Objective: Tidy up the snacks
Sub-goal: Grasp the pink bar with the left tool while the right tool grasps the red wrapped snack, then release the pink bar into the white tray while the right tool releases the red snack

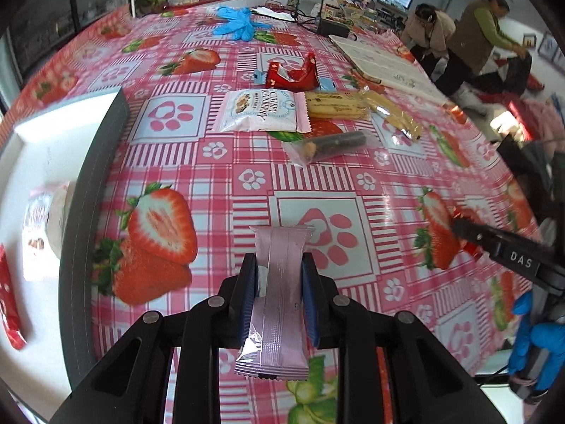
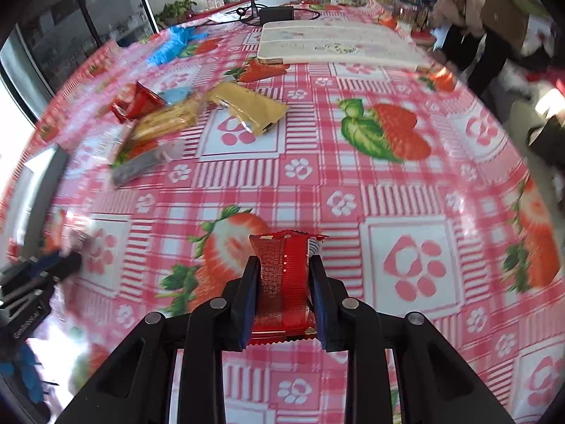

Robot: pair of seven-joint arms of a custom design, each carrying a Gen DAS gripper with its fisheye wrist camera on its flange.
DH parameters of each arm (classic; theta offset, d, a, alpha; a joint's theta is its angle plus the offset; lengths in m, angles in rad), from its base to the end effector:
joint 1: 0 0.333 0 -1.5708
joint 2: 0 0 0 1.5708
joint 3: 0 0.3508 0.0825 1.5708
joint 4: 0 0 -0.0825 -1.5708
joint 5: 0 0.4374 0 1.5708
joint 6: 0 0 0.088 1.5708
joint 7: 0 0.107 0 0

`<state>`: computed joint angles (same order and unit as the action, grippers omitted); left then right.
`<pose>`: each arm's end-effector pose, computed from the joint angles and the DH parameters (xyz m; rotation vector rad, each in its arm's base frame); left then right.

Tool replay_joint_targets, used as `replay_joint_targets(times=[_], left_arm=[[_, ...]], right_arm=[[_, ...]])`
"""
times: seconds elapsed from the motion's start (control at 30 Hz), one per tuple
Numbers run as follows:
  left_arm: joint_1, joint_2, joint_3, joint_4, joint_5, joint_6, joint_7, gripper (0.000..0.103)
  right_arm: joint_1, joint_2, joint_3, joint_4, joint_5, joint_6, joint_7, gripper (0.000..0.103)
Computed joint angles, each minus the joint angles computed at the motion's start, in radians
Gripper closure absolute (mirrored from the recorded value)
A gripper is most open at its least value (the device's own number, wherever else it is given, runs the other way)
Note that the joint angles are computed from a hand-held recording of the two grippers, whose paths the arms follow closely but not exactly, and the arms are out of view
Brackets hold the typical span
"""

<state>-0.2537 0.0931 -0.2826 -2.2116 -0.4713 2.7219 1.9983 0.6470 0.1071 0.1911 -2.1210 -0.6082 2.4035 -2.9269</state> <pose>0.5388 -0.2986 0.3796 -1.4453 2.6273 -0.7726 0.4203 0.4587 0.3831 -1.3669 2.3870 -0.3919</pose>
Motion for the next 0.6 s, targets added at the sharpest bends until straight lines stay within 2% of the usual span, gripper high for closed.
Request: replay_joint_targets(times=[0.07, 0.17, 0.4, 0.6], left_arm=[[0.008, -0.027, 0.002, -0.015, -0.032, -0.01, 0.019, 0.076], [0.011, -0.061, 0.016, -0.021, -0.056, -0.031, 0.041, 0.076], [0.019, -0.131, 0.063, -0.007, -0.048, -0.101, 0.059, 0.076], [0.045, -0.188, 0.113, 0.022, -0.056, -0.138, 0.085, 0.076]], right_arm=[[-0.004, -0.024, -0.003, -0.042, -0.009, 0.078, 0.058, 0.074], [-0.012, -0.042, 0.0, -0.075, -0.014, 0.148, 0.111, 0.074], [-0.01, -0.021, 0.006, -0.034, -0.049, 0.198, 0.131, 0.074], [0.007, 0.054, -0.012, 0.094, -0.052, 0.238, 0.043, 0.074]])
